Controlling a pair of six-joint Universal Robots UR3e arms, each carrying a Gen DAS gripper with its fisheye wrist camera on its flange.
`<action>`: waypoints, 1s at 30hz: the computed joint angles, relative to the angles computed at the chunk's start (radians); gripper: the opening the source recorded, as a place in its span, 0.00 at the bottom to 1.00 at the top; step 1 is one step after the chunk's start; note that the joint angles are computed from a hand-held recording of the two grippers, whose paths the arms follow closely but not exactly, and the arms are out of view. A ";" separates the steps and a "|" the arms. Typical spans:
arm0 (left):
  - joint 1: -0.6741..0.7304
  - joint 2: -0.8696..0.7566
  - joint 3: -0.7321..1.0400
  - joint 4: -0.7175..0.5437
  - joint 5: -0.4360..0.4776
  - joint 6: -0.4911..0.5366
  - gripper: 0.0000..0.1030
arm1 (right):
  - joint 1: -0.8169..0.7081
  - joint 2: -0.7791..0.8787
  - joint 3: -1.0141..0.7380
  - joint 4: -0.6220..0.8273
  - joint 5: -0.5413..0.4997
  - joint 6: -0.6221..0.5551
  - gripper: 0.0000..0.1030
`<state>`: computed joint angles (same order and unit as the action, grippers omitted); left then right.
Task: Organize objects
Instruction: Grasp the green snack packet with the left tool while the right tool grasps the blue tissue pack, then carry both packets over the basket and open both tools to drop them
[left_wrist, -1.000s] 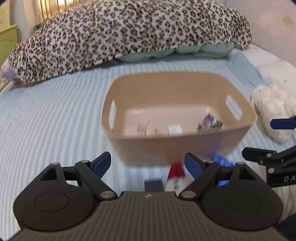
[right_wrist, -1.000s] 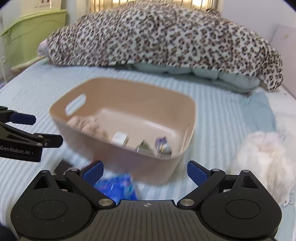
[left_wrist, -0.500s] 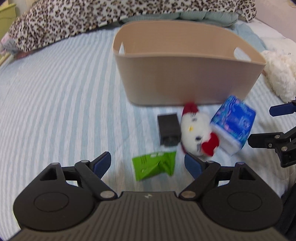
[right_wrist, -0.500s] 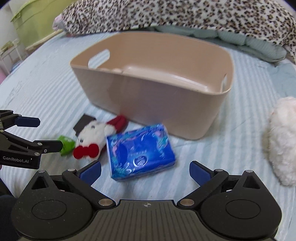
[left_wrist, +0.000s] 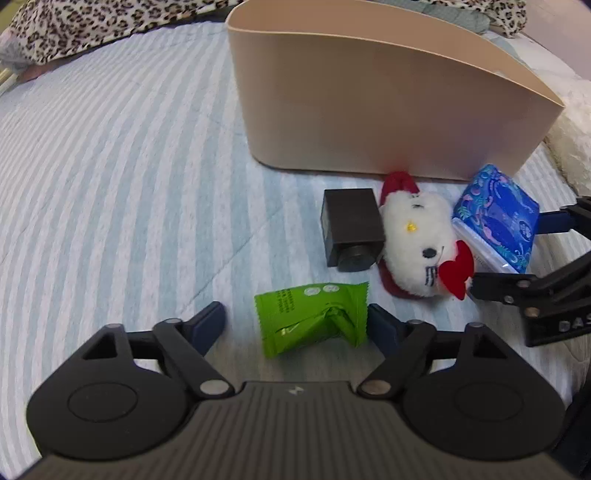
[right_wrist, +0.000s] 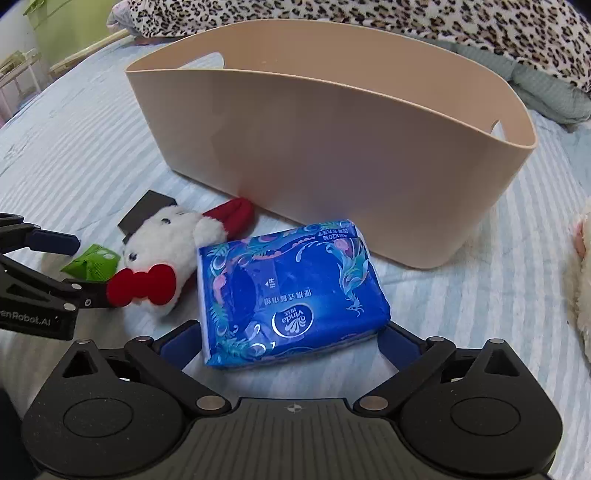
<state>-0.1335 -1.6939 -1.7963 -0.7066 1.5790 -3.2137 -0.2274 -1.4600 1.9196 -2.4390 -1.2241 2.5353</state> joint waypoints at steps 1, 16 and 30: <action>0.002 0.002 -0.003 0.005 -0.010 0.008 0.69 | 0.002 0.000 0.013 -0.023 -0.001 0.002 0.95; 0.022 0.106 -0.053 -0.012 -0.090 0.053 0.23 | -0.099 -0.170 0.116 0.009 0.113 -0.069 0.90; 0.015 0.213 0.003 0.001 -0.067 0.080 0.23 | -0.255 -0.392 0.094 0.115 0.296 -0.111 0.90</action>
